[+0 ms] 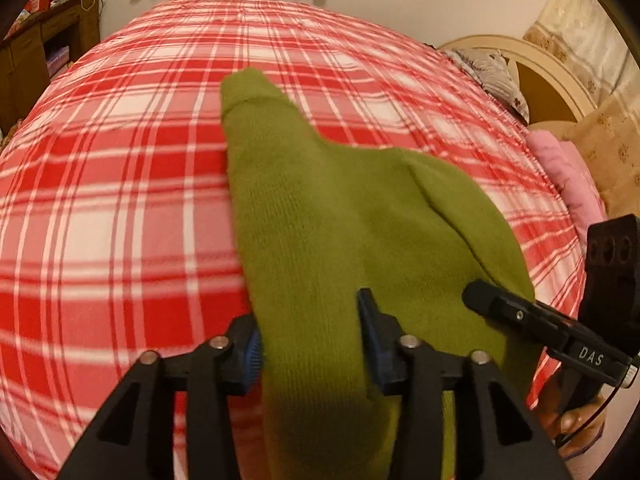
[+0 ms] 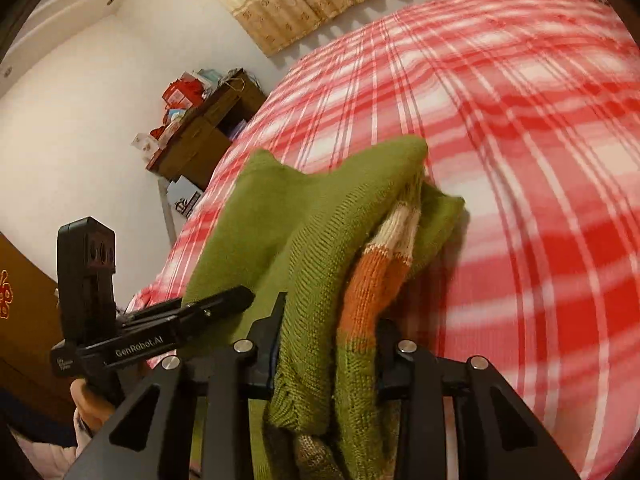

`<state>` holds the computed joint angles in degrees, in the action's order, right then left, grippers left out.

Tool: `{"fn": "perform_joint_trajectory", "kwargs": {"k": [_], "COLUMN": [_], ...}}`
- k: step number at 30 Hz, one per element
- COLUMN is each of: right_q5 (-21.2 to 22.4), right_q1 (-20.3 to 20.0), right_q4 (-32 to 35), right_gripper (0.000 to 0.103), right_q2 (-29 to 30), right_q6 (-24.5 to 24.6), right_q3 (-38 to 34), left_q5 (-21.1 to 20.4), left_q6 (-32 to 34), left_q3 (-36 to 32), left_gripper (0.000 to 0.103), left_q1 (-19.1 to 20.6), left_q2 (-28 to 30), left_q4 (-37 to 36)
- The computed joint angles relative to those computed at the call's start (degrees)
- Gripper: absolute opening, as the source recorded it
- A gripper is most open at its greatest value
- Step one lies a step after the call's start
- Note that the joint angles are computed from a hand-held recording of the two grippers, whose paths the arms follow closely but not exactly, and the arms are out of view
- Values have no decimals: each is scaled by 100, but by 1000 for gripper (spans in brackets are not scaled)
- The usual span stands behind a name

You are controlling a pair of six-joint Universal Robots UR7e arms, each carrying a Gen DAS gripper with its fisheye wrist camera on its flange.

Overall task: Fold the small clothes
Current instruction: 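Lift the green bundle with both grippers and carry it toward the bed edge by the door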

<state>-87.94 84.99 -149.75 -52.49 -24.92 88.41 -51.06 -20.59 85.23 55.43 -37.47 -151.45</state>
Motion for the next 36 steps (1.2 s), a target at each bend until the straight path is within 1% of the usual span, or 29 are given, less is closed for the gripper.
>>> {"fn": "perform_joint_trajectory", "kwargs": {"k": [1,2,3,4,5,6,7,8,11,13,14,15,16,17,18,21,25,28,31,36], "right_q5": [-19,12,7,-4,-49,-133,-261,-291,-119,-178,-258,-313,-405,-451,-372,-597,-811,-826,-781,-647], "right_q1": [-33,-76,-94,-104,-100,-75,-46,-44,-96,-72,-43,-24,3,26,26,118,250,314,357,493], "right_q4": [-132,-274,-421,-488,-540,-633,-767,-835,-1043,-1155,-1221,-1263,-1366,-1428,-1368,-1726,-2041,-2167,-2204,-2245], "right_gripper": [34,39,41,45,52,55,64,70,73,73,73,73,69,56,48,42,37,36,36,36], "right_q2": [-29,-32,-18,9,49,93,155,203,305,340,347,362,371,372,360,353,254,147,-12,-173], "right_q6": [20,93,248,387,474,489,459,426,271,143,19,-38,-89,-152,-181,-228,-258,-272,-184,-163], "right_q3": [111,182,234,222,189,170,141,113,96,102,130,129,163,200,216,369,579,743,972,1257], "left_q5": [95,169,236,284,321,365,425,450,422,338,340,362,378,388,436,644,735,725,750,831], "left_q6": [40,63,66,88,114,158,214,215,378,519,527,571,638,674,736,872,865,745,575,421], "left_q3": [17,-8,-71,-176,-270,-341,-432,-459,-459,-439,-385,-322,-306,-273,-257,-261,-172,-62,55,448], "left_gripper": [65,68,74,76,77,80,83,83,82,76,75,71,66,63,58,49,37,35,35,34], "left_q1": [0,14,34,61,76,87,98,102,129,150,133,110,95,79,49,-32,-106,-158,-206,-282], "left_q2": [41,88,146,217,275,331,406,441,514,538,521,500,513,504,520,574,512,414,337,78], "left_q4": [-121,-209,-247,-226,-195,-208,-226,-247,-514,-700,-756,-827,-905,-960,-1021,-1074,-1124,-1035,-944,-1026]}}
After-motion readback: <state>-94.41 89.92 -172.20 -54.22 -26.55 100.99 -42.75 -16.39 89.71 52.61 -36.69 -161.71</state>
